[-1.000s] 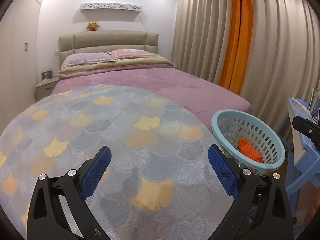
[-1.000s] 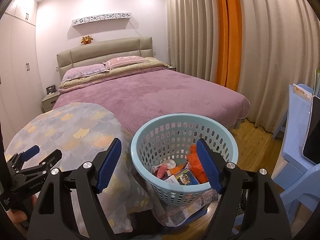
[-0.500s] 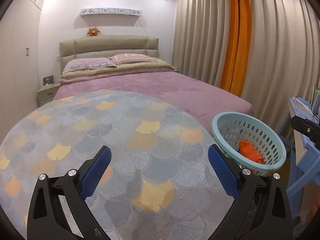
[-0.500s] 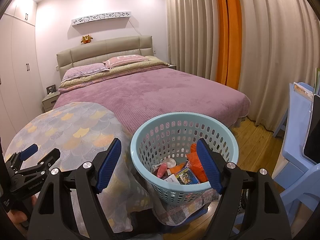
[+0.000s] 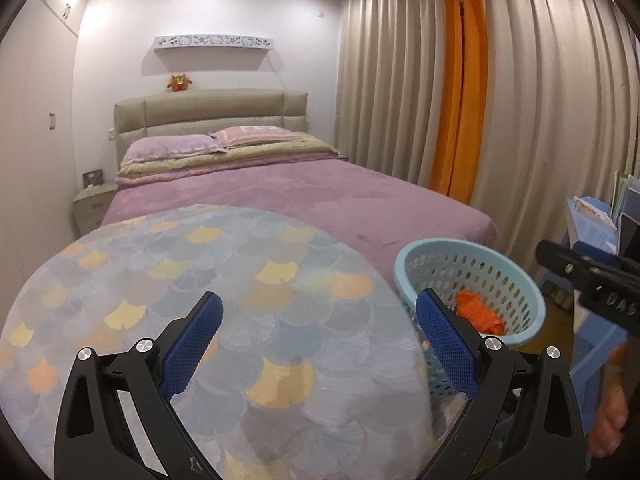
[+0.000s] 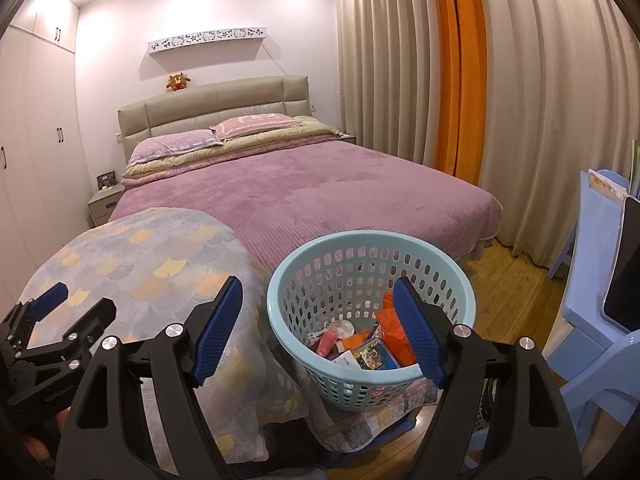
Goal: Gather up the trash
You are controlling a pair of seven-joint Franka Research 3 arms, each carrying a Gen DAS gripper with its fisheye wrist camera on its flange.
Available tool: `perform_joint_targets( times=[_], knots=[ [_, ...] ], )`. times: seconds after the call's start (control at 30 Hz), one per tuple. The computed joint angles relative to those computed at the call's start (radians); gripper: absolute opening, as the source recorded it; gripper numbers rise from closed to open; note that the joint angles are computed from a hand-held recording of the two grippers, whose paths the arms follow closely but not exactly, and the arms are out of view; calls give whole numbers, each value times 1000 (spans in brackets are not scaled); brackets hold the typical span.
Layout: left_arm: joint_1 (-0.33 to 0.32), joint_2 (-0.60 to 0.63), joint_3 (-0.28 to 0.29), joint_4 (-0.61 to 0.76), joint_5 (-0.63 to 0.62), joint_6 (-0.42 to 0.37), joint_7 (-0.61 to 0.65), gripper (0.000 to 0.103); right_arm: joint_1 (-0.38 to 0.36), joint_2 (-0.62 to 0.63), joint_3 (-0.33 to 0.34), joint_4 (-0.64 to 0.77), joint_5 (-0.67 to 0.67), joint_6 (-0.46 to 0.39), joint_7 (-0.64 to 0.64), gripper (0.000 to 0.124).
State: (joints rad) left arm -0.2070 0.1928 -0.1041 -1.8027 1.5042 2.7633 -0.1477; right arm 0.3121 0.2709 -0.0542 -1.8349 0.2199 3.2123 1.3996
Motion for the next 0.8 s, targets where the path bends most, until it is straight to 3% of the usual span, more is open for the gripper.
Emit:
perform_joint_targets(
  times=[0.53,0.8],
  knots=[
    [-7,-59,-33,-33,14,-52,-8,94,-153,-41,182,-27,112,8,-137,74],
    [-6,-69,-38,-39,25,-64,-23,95,-163,-44,202,-25,160,4,-188,74]
  ],
)
